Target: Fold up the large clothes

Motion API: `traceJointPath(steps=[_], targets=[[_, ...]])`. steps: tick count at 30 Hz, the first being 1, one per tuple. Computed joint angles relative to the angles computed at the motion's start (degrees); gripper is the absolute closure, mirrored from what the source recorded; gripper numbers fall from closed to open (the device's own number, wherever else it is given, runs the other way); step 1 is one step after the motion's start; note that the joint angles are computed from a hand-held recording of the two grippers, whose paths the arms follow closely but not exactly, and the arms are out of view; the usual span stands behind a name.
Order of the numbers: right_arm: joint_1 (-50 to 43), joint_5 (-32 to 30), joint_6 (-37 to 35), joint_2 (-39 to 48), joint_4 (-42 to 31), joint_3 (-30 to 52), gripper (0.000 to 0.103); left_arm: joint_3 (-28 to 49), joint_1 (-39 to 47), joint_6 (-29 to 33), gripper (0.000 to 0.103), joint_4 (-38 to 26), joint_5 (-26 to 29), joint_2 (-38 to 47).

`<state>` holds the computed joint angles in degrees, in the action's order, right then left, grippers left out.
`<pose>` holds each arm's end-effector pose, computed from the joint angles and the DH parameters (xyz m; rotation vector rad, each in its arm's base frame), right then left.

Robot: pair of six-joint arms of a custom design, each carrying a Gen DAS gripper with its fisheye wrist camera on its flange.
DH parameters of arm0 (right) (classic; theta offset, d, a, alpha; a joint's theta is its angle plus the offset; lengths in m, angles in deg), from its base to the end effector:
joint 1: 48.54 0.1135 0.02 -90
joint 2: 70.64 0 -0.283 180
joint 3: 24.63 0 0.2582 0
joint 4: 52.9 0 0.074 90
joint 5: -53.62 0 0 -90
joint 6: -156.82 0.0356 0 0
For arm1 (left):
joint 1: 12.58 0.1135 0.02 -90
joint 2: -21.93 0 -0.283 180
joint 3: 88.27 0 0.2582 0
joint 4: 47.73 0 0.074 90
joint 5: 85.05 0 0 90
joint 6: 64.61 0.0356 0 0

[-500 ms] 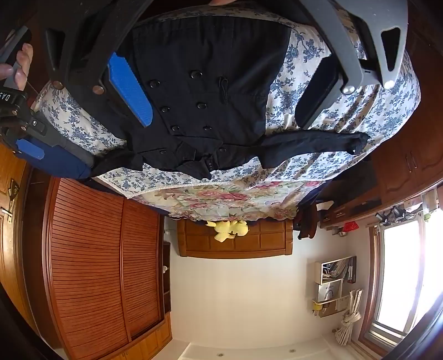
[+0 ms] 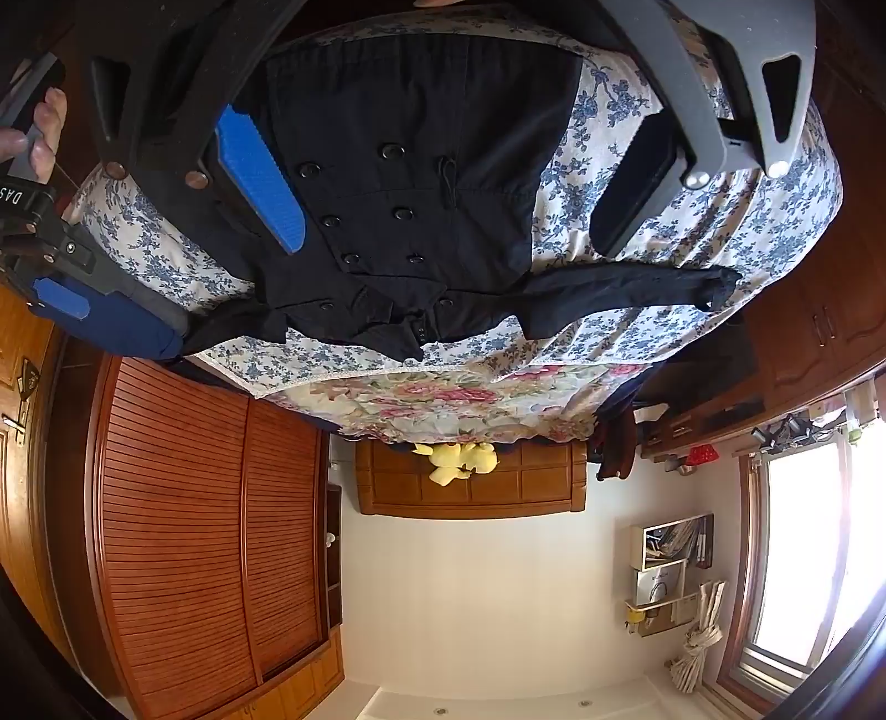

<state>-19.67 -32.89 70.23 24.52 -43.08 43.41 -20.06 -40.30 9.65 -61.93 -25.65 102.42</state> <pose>0.3337 0.1815 0.2451 -0.3741 1.8479 0.3304 0.2910 -0.1324 0.2910 -0.1241 1.9611 0.0483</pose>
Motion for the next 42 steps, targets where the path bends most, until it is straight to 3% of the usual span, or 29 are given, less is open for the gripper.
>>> traceJointPath(steps=[20,26,42], targets=[[0.31,0.28,0.31,-0.56,-1.62,0.98,0.000,0.52,0.20,-0.12,0.000,-1.06,0.23,-0.21],[-0.34,-0.14,0.13,0.89,1.91,-1.00,0.000,0.41,0.15,0.15,0.000,-0.68,0.21,-0.12],[-0.17,0.33,0.43,1.02,1.22,-0.02,0.000,0.70,-1.13,-0.05,0.000,-1.35,-1.03,-0.58]])
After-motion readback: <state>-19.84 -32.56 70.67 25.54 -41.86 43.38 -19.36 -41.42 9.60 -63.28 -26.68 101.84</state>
